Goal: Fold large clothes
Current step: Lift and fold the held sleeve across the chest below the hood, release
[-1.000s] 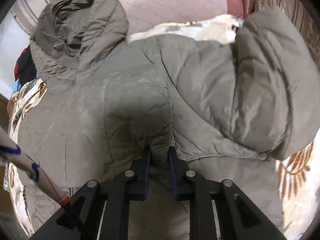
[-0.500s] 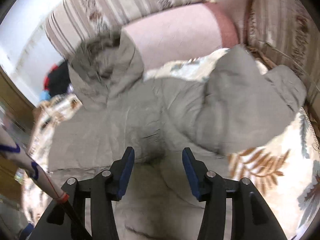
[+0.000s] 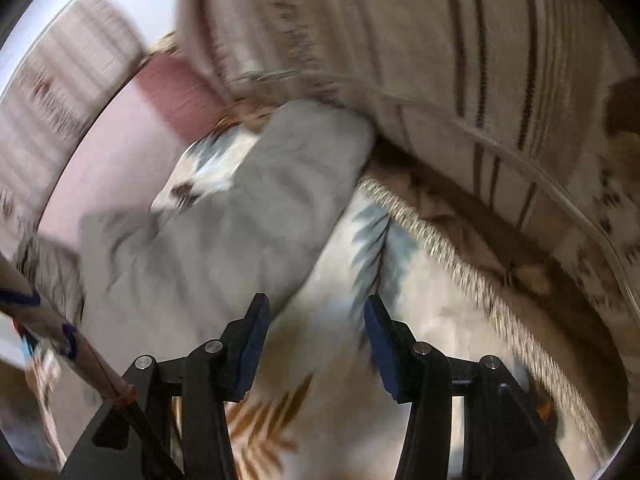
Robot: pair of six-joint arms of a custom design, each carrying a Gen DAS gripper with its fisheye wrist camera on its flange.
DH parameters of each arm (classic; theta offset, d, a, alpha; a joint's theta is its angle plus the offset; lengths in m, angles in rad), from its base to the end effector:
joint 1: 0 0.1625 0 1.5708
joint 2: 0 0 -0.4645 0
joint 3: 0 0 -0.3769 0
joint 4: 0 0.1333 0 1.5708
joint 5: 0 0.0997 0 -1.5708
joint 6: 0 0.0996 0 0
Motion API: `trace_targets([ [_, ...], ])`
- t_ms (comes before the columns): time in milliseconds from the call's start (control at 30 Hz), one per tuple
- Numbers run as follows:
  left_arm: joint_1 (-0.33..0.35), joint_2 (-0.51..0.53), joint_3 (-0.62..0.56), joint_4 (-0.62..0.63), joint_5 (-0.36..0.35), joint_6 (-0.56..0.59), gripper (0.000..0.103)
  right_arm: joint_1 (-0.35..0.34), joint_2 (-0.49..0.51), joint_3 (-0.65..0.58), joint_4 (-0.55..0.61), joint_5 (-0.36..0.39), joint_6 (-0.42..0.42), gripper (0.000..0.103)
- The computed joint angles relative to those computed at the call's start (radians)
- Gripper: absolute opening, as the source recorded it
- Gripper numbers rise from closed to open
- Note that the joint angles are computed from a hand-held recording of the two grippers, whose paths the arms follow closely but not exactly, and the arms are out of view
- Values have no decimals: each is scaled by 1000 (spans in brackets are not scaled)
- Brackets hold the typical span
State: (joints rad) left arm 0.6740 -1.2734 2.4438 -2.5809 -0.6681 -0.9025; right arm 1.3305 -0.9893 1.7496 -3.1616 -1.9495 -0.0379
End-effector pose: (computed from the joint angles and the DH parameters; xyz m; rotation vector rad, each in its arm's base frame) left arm -0.1583 -0.3972 0.1827 0.0848 2.3500 -0.7745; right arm -0.0643 -0.6677 0.3021 -0.4587 -2.4444 1.0162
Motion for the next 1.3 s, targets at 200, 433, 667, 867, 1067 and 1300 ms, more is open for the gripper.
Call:
trace_targets([
  [200,34,42,-39,13,18,8,72,-16,79,-157,80,-5,41,53],
  [433,82,73,-59,-13,-16,14,72,0,128,-242,103,-26,23,11],
  [667,70,54,-31,-52,-25,29,72,125,105,-239,-65,-221,-136,7],
  [867,28,-29,29,-73,-16,3,72,240,70,-231,-191,-315,-215,7],
  [1067,-18,-128,91,-46,15,-47,72,415,109,-233,-283,-314,-414,7],
  [1300,-62,-255,146,67,46,-146,72,582,213,-232,-228,-265,-467,7],
])
